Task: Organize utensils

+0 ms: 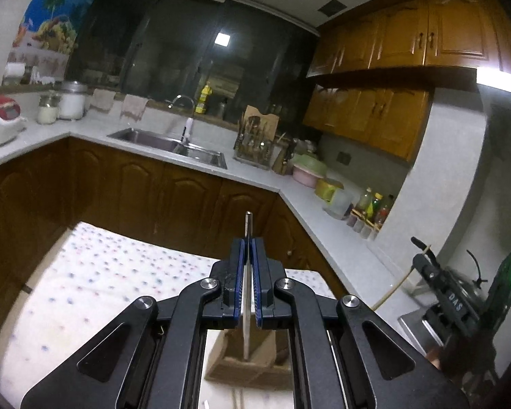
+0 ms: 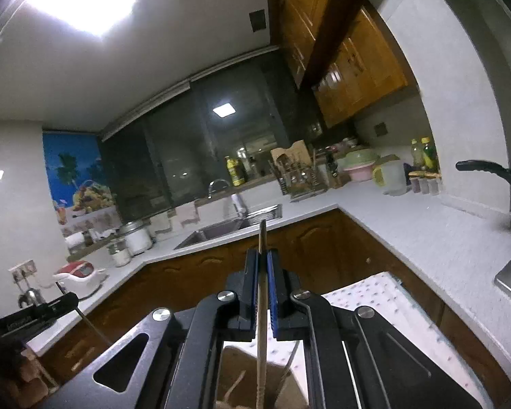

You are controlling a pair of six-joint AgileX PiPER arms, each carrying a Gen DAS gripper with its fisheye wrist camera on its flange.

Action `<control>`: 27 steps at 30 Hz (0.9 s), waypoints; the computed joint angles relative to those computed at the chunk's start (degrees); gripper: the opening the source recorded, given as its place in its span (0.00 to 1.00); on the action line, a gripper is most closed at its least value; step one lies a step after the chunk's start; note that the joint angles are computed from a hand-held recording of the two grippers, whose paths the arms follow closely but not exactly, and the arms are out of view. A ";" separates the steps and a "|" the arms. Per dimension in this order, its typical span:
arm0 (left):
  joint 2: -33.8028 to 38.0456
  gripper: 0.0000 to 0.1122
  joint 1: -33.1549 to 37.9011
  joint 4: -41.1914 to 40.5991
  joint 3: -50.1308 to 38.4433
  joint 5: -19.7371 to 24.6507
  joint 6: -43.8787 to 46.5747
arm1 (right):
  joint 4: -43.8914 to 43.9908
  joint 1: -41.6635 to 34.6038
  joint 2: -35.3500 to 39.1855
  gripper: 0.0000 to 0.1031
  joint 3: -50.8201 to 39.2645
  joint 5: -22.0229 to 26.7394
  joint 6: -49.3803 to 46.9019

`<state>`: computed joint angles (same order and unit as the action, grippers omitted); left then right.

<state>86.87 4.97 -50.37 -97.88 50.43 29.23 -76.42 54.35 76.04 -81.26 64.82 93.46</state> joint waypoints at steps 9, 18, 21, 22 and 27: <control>1.92 0.04 -6.36 3.22 10.21 -11.60 1.23 | -4.27 -4.12 1.56 0.05 9.30 -5.07 10.08; 3.36 0.05 -9.58 7.68 13.63 -13.27 0.70 | 1.21 -7.50 3.42 0.05 13.49 -11.39 10.94; 3.80 0.05 -9.52 8.38 12.56 -12.38 -0.18 | 1.78 -7.71 3.08 0.06 13.90 -11.52 10.61; 3.80 0.05 -9.67 8.93 12.40 -12.40 -0.63 | 2.19 -7.88 2.88 0.06 13.86 -11.83 10.31; 3.85 0.05 -10.00 10.48 11.89 -12.32 -1.67 | 3.44 -8.17 2.59 0.06 13.53 -12.15 9.24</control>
<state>90.72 -5.03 -39.89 -85.99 38.11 27.55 -72.98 46.18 78.63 -67.72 52.67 102.69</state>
